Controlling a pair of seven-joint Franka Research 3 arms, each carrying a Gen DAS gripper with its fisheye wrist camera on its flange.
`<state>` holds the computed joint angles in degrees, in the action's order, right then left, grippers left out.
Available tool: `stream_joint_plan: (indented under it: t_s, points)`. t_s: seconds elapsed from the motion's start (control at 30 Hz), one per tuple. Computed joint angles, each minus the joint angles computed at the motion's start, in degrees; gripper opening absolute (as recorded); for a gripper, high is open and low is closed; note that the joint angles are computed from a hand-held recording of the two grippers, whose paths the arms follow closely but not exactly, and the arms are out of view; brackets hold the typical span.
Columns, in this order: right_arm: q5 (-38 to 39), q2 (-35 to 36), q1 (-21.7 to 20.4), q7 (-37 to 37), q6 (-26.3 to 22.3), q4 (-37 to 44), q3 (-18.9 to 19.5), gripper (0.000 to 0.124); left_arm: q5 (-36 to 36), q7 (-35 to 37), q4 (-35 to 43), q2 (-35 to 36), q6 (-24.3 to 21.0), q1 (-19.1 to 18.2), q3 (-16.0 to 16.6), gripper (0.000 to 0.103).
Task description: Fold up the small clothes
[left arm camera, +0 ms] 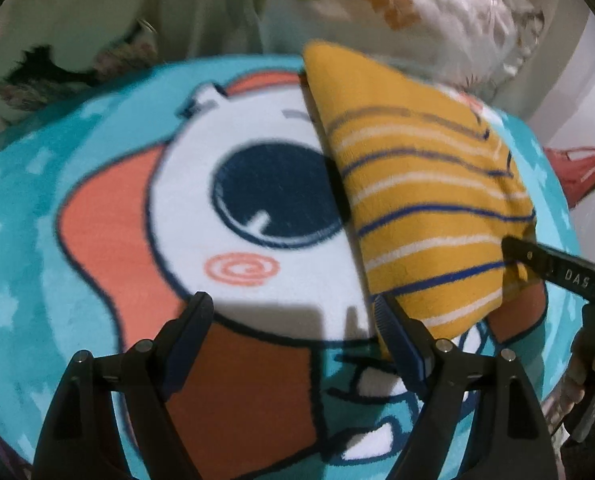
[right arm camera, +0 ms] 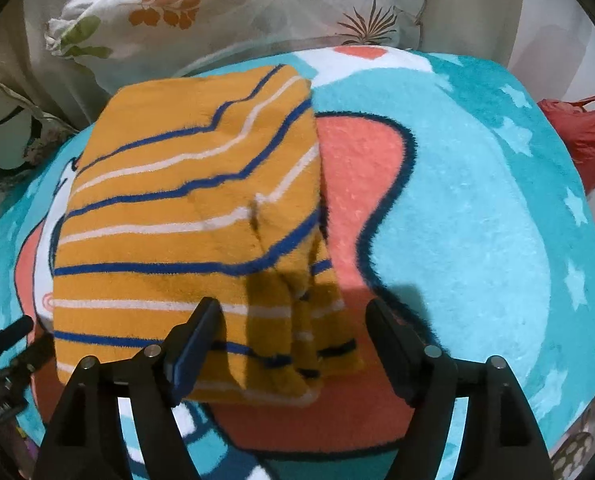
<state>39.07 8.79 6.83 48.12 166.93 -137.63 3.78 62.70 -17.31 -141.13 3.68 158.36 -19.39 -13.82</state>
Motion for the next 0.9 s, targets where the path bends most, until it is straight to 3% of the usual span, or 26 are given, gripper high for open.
stream_joint_plan:
  t_s: [0.13,0.27,0.37,0.5,0.57,0.67,0.8,0.9]
  points:
    - [8.6,-3.0,-1.7,-10.2,0.8,-1.5,1.6,0.079,1.7,-5.6,-0.5,-5.1,-10.9,-2.5,-2.9,0.082]
    - [17.0,-7.0,-1.0,-22.0,1.2,-3.7,0.4,0.080,1.1,-9.6,0.6,-8.5,-24.0,-5.2,-6.8,0.084]
    - [19.7,-9.9,0.6,-27.3,2.0,-5.8,-1.4,0.080,1.7,-14.4,1.9,-10.5,-35.3,-7.7,-10.1,0.094]
    - [23.8,-13.4,3.3,-34.1,5.3,-8.8,-3.1,0.080,1.3,-17.0,4.0,-11.9,-47.3,-10.8,-13.0,0.097]
    - [27.5,-15.4,5.0,-39.3,6.6,-10.2,-4.3,0.080,1.9,-18.1,5.4,-11.9,-52.4,-12.3,-14.1,0.103]
    - [33.3,-18.4,7.3,-47.4,7.8,-11.9,-6.2,0.080,2.4,-20.0,7.3,-11.7,-59.2,-14.7,-15.6,0.103]
    - [39.4,-22.1,9.4,-55.9,9.7,-13.7,-7.7,0.080,2.7,-21.5,9.3,-11.7,-63.6,-17.2,-16.1,0.103]
    - [41.8,-23.9,9.8,-59.3,10.4,-14.7,-8.2,0.080,2.1,-19.6,8.3,-13.6,-59.0,-17.9,-15.0,0.103]
